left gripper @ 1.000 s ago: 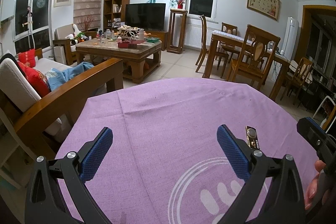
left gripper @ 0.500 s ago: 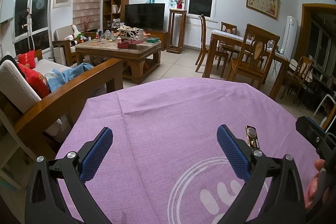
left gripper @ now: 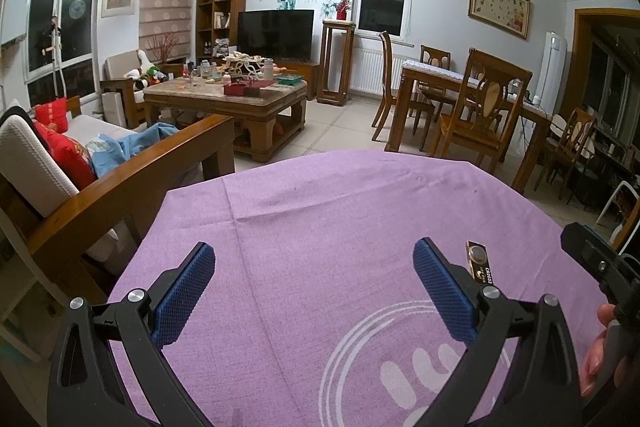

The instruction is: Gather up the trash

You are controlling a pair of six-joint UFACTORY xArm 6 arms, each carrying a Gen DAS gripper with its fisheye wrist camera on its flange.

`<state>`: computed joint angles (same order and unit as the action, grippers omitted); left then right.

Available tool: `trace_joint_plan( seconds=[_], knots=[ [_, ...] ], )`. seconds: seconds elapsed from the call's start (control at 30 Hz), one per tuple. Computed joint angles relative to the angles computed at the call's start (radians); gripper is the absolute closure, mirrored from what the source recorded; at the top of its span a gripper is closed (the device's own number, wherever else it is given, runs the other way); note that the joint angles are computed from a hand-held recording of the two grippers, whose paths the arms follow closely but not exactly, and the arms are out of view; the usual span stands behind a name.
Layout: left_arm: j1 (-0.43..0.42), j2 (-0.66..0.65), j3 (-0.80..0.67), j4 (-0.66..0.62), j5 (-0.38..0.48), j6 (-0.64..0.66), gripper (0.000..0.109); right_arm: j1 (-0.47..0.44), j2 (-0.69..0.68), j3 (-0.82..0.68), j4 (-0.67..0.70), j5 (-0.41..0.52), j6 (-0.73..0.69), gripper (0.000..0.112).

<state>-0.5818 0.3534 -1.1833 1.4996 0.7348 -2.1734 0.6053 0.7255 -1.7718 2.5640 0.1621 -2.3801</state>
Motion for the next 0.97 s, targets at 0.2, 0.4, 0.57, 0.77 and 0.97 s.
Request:
trace_joint_plan(
  seconds=[0.2,0.4,0.57,0.77,0.97],
  knots=[
    [0.002,0.002,-0.001,0.003,-0.002,-0.001,0.011,-0.001,-0.001,0.002,-0.003,0.001,0.003,0.014],
    [0.004,0.0,-0.001,0.005,0.002,-0.004,0.011,-0.001,0.0,-0.003,-0.017,-0.003,0.019,0.014],
    [0.004,-0.007,-0.017,-0.003,0.011,0.008,0.011,-0.001,-0.002,-0.002,-0.011,-0.004,0.014,0.014],
    [-0.003,0.0,-0.032,-0.005,0.026,0.018,0.011,-0.004,-0.004,0.002,-0.015,-0.001,0.018,0.014],
    [0.01,0.0,-0.028,0.003,-0.017,-0.007,0.011,-0.004,-0.005,0.002,-0.03,-0.001,0.031,0.014]
  ],
)
